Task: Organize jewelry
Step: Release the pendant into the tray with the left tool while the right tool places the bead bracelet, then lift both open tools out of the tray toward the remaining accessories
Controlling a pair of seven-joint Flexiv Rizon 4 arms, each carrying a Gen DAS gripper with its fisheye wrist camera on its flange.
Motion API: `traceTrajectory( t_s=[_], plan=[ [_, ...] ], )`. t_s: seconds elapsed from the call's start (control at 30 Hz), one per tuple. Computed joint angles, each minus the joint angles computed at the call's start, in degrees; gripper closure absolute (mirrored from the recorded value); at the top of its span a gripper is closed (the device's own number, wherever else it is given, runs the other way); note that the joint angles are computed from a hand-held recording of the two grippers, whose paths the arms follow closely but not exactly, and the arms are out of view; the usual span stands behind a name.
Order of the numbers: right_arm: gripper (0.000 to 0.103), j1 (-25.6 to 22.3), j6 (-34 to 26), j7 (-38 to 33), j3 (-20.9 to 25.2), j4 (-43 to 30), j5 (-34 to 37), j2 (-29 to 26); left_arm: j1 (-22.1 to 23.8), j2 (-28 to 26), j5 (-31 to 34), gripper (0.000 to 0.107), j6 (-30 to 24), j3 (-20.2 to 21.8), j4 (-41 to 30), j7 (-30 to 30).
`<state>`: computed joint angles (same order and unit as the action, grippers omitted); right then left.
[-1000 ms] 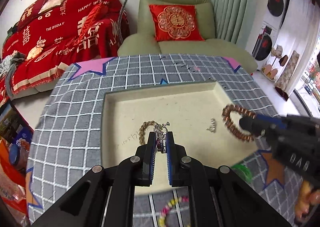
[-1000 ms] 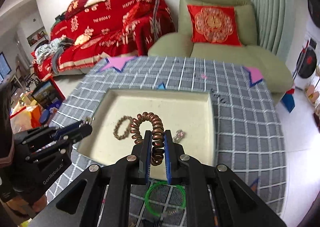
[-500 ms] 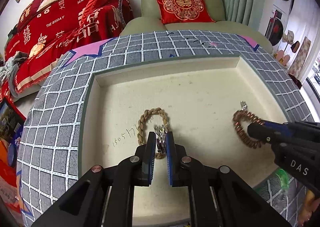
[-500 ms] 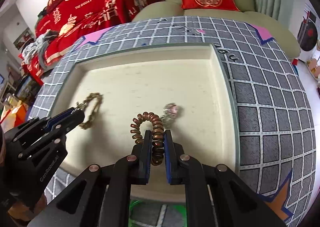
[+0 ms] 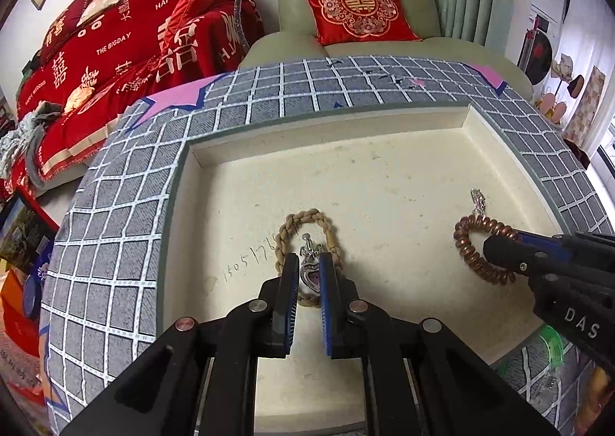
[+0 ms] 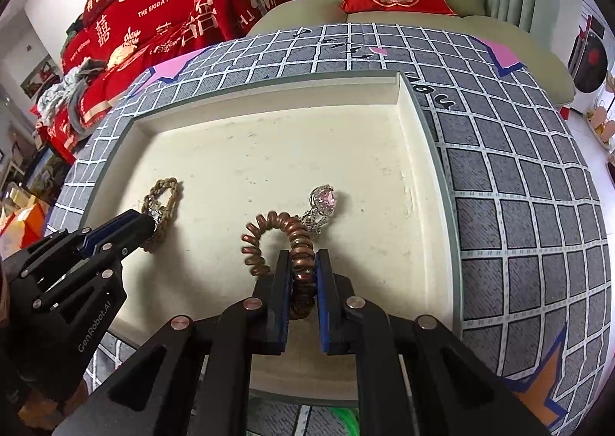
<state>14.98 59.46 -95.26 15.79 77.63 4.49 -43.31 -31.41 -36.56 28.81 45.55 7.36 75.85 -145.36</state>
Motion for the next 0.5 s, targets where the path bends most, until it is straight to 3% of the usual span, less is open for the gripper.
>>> traceTrajectory(
  t_s=[0.07,0.1,0.13,0.2,0.3,0.37,0.43,0.5],
  plan=[
    [0.087,-0.7,0.2,-0.1,0.7,-0.1,1.0,0.3,-0.2,0.3,0.4,0.085,0.1,0.3,0.2,-0.5],
    [0.078,-1.1,0.1,-0.4,1.2,-0.2,1.6,0.4,-0.2,0.5,0.6,0.085,0.2,0.4,0.2,-0.8],
    [0.060,-1.6,0.1,-0.7,1.6,-0.5,2.3,0.5,-0.3,0.7,0.8,0.085,0.5,0.4,0.4,-1.1],
    [0.041,-2.1,1.2,-1.4,2.2,-0.3,3.6,1.0,-0.2,0.9,0.9,0.085,0.5,0.3,0.4,-1.2],
    [0.041,-2.0,3.0,-1.1,1.7,0.6,4.0,2.0,0.1,1.2,0.7,0.081,0.7,0.1,0.7,-1.6],
    [0.041,-2.5,3.5,-0.4,2.0,0.7,4.9,2.4,-0.3,1.6,1.0,0.004,0.5,0.4,0.8,-2.6],
    [0.041,-3.6,3.3,-0.2,2.8,0.6,6.4,2.8,-3.0,2.4,5.6,0.004,-0.3,2.9,0.4,-6.8],
    [0.041,-4.0,3.5,0.1,2.8,0.9,7.1,3.3,-2.3,2.8,5.9,0.004,-0.9,1.6,0.1,-5.0]
  ],
)
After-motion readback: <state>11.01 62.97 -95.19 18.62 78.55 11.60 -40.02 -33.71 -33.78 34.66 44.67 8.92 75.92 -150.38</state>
